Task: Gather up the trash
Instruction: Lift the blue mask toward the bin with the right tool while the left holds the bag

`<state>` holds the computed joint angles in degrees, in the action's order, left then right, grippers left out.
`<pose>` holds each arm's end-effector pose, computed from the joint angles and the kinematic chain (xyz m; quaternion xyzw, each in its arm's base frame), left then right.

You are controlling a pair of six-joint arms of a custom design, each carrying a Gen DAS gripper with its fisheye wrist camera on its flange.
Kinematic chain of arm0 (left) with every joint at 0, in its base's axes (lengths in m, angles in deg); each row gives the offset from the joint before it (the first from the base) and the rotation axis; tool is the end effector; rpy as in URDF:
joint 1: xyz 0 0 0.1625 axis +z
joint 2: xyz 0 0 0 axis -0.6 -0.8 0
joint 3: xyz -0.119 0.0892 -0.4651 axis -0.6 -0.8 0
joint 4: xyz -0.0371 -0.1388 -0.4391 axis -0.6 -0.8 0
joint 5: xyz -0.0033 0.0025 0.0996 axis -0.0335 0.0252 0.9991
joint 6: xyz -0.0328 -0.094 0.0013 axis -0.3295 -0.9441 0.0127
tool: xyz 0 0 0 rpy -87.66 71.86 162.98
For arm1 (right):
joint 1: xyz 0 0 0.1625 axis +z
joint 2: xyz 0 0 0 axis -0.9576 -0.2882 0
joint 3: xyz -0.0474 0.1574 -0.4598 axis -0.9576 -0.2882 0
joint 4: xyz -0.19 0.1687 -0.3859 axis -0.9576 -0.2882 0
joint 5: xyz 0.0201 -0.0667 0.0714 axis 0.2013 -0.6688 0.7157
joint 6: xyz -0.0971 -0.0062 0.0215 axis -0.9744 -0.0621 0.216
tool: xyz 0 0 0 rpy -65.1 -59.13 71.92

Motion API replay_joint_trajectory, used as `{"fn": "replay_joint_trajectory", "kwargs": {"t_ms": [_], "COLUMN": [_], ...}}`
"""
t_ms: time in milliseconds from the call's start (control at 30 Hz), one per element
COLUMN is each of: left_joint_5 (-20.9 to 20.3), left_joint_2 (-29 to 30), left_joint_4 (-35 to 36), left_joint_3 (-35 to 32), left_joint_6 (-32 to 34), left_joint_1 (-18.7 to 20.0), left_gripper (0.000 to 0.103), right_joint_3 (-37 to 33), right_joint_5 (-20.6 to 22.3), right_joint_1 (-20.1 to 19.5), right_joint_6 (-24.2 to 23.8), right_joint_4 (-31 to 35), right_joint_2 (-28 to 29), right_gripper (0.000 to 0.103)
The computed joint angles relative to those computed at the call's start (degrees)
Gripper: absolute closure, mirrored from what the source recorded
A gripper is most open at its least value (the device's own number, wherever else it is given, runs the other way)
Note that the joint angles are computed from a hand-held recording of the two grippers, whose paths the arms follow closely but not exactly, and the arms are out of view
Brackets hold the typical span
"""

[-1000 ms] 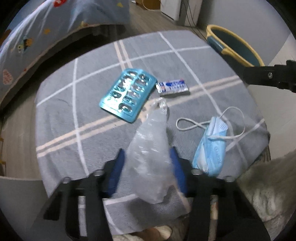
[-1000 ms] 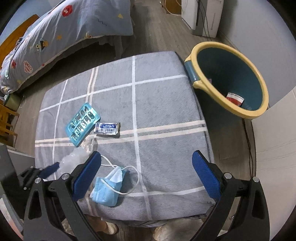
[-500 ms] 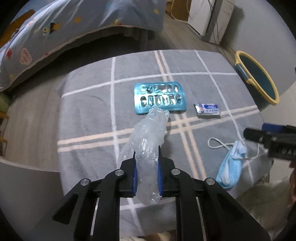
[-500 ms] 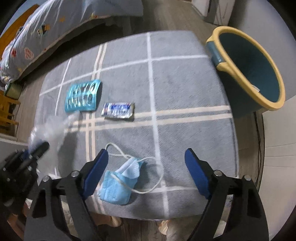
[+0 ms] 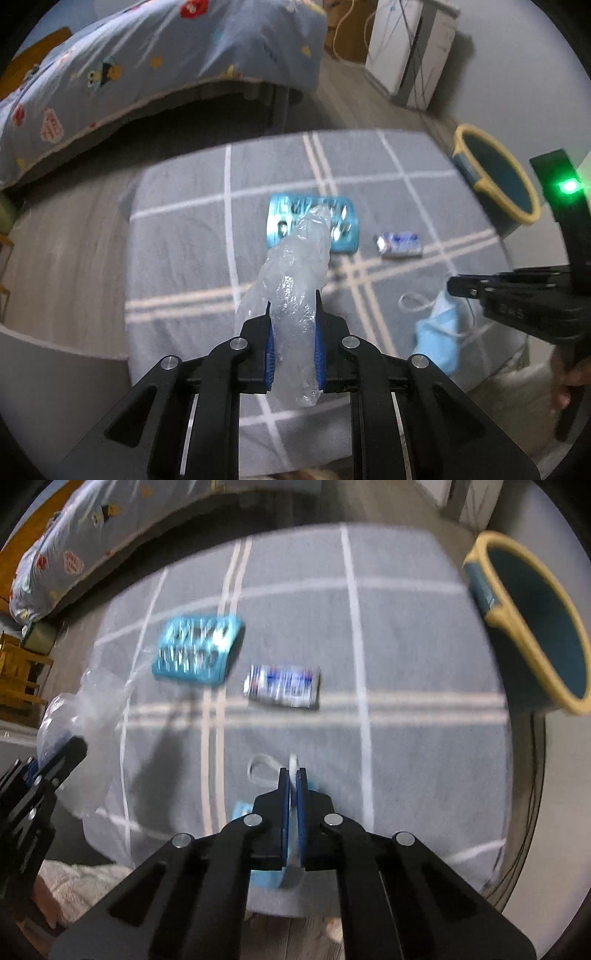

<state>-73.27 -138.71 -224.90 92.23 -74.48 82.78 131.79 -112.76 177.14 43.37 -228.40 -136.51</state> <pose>-0.2639 -0.5448 0.1850 0.3229 0.8991 -0.1148 0.2724 0.1991 -0.5206 0.1805 -0.1106 -0.9291 0.1721 0.3081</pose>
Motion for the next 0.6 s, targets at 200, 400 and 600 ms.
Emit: {"fn": "replay_joint_trajectory", "kwargs": {"t_ms": [200,400,600], "left_joint_5": [-1.07,-0.56,-0.30], "left_joint_2": [1.13,1.46,1.11], "left_joint_4": [-1.36,-1.91,-4.40], "left_joint_3": [-0.26,0.00,0.61], "left_joint_6": [0.52,0.64,2.57], "left_joint_1": [-0.64,-1.03,-1.78], "left_gripper": [0.086,0.086,0.086], "right_joint_3": [0.01,0.56,1.02], "right_joint_5": [-2.22,-3.98,-3.31], "right_joint_1": [0.42,1.57,2.18], "right_joint_6": [-2.39,-3.18,-5.23], "right_joint_4": [-3.21,-6.55,-9.79], "right_joint_2": [-0.34,-0.57,-3.50], "right_gripper": [0.100,0.100,0.100]}}
